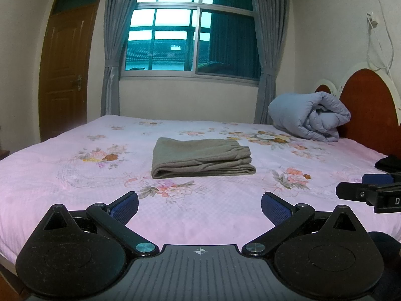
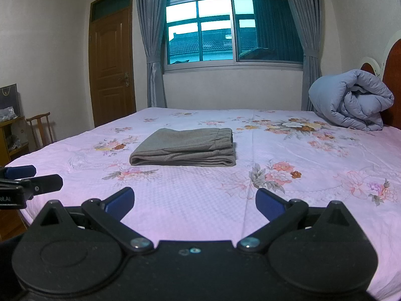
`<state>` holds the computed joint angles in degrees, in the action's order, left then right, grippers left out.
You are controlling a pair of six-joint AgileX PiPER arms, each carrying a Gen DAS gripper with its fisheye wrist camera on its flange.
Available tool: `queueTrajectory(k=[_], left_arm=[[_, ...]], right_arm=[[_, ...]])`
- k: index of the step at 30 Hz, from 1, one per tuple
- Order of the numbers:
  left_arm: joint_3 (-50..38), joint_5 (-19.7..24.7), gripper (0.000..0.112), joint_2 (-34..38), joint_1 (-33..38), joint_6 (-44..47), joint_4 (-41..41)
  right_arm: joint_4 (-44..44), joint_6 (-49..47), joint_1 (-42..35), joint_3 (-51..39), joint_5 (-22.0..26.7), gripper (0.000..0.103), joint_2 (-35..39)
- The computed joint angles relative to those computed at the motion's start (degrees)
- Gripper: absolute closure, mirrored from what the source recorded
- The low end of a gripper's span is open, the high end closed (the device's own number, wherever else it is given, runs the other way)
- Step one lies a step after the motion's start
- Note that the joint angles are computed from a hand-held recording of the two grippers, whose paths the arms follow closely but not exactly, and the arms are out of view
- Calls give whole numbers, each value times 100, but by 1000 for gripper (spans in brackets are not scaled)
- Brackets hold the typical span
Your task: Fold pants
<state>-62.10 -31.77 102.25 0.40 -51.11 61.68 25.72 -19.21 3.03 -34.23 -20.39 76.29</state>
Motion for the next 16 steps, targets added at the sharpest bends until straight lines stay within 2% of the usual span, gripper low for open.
queueTrajectory(k=[7,12,16], left_arm=[[-5,-149,9,11,77,-37,73],[227,-515,9,-49,151,515,-487],[165,-444,9,-30,149,375,-370]], right_arm=[[29,-29,6,-2,9,6,-6],[77,-70,19,5,7,5,-15],[-54,32,-28,17,25,6,-14]])
